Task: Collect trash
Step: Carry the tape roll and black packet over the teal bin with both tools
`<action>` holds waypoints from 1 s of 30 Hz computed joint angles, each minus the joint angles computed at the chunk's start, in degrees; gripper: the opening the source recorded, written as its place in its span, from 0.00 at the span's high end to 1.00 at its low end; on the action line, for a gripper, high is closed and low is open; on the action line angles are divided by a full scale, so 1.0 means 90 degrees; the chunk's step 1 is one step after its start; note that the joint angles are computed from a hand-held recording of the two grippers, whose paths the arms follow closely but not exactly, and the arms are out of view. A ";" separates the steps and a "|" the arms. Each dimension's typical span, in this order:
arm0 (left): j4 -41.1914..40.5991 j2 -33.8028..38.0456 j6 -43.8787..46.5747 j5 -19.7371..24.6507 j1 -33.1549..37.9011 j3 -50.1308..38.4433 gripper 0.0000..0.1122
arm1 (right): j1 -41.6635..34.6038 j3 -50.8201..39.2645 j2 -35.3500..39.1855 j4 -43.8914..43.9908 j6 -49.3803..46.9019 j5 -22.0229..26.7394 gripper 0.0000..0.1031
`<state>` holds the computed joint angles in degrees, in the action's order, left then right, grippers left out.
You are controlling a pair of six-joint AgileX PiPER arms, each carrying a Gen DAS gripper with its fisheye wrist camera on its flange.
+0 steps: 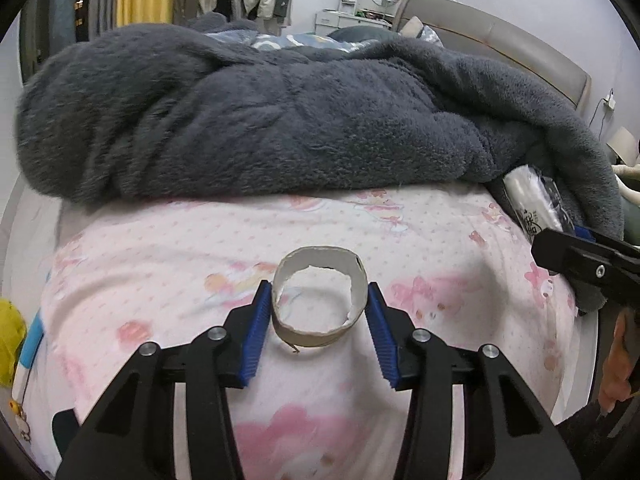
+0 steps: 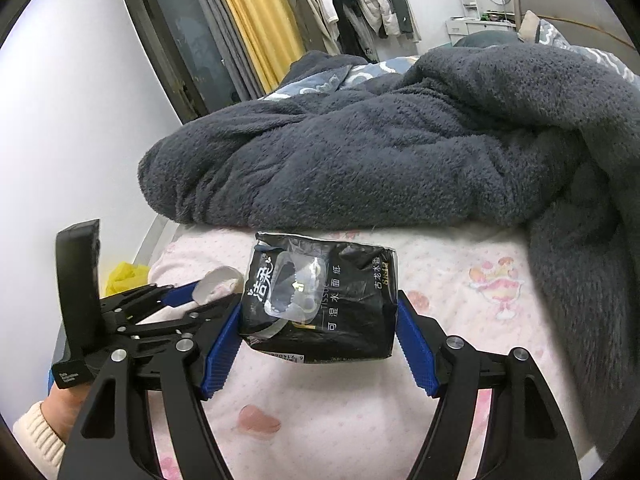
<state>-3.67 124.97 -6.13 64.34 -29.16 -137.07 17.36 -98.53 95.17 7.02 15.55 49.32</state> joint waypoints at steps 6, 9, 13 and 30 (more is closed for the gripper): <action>0.0146 -0.1375 -0.0074 -0.0854 0.0242 0.2088 0.55 | 0.0422 -0.0030 0.0014 -0.0190 0.0515 0.0075 0.29; 0.0214 -0.2057 -0.0119 -0.1122 0.0439 0.3058 0.56 | 0.0739 -0.0270 0.0147 -0.0386 0.0777 0.0193 0.29; 0.0304 -0.2723 -0.0056 -0.1374 0.0731 0.3985 0.55 | 0.1326 -0.0771 0.0364 -0.0816 0.1039 0.0438 0.29; -0.0572 -0.3624 0.0717 -0.1812 0.2471 0.5816 0.55 | 0.2601 -0.3508 0.2112 -0.1120 0.1444 0.1411 0.29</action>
